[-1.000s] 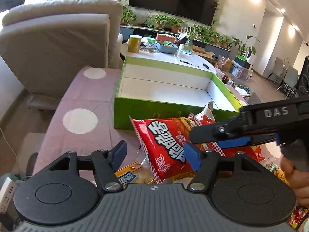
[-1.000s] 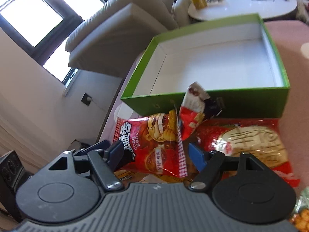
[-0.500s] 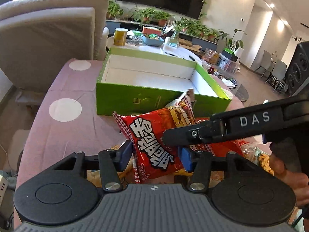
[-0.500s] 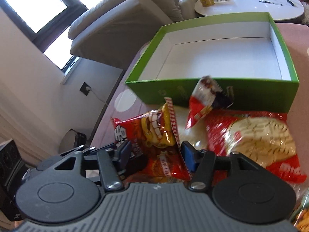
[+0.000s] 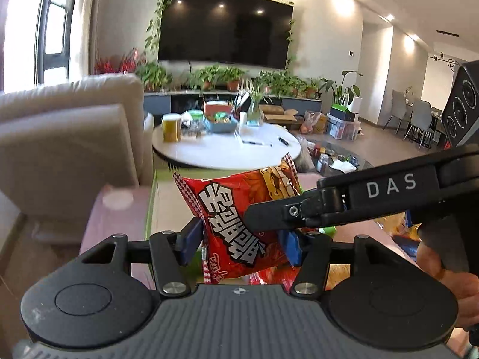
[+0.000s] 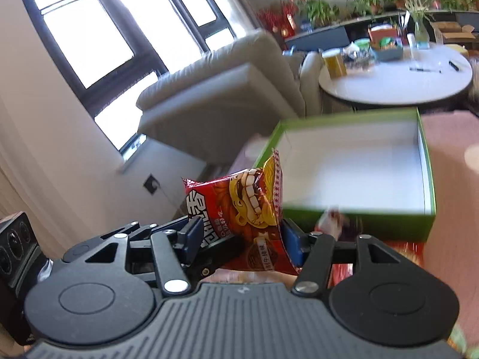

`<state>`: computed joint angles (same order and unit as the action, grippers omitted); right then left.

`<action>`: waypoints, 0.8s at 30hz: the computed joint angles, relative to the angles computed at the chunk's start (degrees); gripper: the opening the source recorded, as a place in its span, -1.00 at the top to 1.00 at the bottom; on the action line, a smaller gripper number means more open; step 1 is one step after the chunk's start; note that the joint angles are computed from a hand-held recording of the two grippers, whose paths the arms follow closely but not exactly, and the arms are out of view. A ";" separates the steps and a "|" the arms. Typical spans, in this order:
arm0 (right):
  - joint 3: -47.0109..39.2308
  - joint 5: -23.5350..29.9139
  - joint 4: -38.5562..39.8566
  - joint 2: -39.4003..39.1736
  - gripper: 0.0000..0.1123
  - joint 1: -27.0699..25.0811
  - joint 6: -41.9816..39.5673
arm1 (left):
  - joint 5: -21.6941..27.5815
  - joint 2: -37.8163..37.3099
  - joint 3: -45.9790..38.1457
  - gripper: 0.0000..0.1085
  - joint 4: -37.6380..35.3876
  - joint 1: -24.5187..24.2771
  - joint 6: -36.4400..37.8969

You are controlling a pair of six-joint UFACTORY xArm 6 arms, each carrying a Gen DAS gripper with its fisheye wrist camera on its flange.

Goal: Organize snacks
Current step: 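Grasp the small red chip bag with the right gripper, then lower the chip bag into the green box and open the right gripper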

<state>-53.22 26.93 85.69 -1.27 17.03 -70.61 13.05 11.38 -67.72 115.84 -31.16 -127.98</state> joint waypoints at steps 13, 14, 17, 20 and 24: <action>-17.75 1.38 -4.81 16.85 -0.34 -1.97 9.72 | -11.76 17.95 -18.63 -0.03 -16.82 8.99 20.21; -18.59 1.37 -5.44 17.81 -0.34 -1.95 10.68 | -12.09 18.91 -19.01 -0.03 -19.99 9.35 23.33; -22.28 2.09 -8.76 22.09 -0.34 -2.12 14.93 | -12.88 21.78 -19.56 -0.03 -29.86 10.15 33.27; -24.96 2.83 -12.31 25.46 -0.34 -2.19 18.80 | -13.66 23.85 -19.18 -0.03 -39.46 10.59 42.65; -26.87 4.06 -16.61 28.14 -0.34 -2.23 23.35 | -14.55 25.04 -16.71 -0.08 -56.14 10.45 57.21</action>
